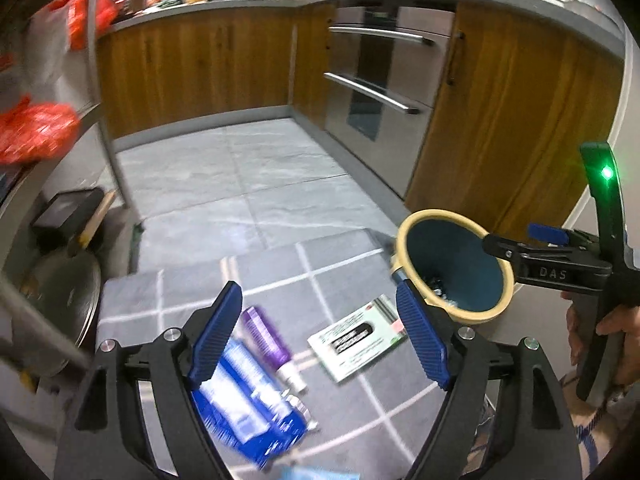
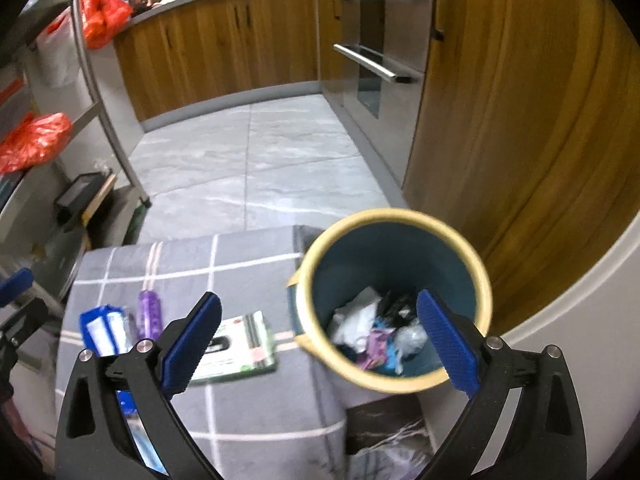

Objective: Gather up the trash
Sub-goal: 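Move both tools back over the remaining trash on the mat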

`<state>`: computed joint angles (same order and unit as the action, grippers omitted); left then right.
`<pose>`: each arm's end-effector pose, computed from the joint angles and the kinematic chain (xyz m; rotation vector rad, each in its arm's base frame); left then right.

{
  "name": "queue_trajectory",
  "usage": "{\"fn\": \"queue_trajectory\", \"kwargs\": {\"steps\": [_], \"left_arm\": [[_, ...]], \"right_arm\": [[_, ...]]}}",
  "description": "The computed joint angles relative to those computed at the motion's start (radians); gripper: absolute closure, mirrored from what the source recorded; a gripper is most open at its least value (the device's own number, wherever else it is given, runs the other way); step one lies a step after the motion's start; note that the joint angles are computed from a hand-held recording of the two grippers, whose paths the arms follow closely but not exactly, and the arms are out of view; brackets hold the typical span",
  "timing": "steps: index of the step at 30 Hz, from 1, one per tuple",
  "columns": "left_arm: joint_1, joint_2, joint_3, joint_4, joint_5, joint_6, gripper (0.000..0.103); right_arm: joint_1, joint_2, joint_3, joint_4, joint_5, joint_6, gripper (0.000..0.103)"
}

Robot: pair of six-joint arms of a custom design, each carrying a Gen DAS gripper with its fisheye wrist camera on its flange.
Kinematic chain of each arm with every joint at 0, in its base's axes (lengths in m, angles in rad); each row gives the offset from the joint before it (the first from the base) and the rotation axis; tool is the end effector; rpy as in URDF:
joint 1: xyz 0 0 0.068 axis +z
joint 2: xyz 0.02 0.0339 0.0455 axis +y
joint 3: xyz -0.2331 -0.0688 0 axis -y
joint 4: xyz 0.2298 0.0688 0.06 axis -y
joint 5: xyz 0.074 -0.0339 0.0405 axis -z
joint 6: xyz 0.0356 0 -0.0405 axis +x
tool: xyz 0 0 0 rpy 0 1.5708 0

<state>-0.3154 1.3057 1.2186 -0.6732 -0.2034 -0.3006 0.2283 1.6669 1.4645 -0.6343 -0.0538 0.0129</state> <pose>0.2608 -0.0775 0.3032 -0.0841 2.3113 -0.0758 0.3433 0.0817 0.2768 -0.2842 2.3966 0.1761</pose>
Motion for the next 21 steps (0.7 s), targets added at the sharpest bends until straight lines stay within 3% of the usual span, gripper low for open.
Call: {"fn": "queue_trajectory", "kwargs": {"steps": [9, 14, 21], "left_arm": [[0.037, -0.281, -0.203, -0.118, -0.053, -0.06, 0.022], [0.088, -0.401, -0.287, -0.161, -0.058, -0.035, 0.022], [0.247, -0.506, -0.404, -0.18, 0.009, 0.008, 0.021]], "right_arm": [[0.183, -0.139, -0.17, 0.035, 0.048, -0.024, 0.006], [0.28, -0.17, -0.229, 0.027, 0.048, 0.007, 0.005], [0.466, -0.164, -0.318, 0.034, 0.102, 0.06, 0.006]]}}
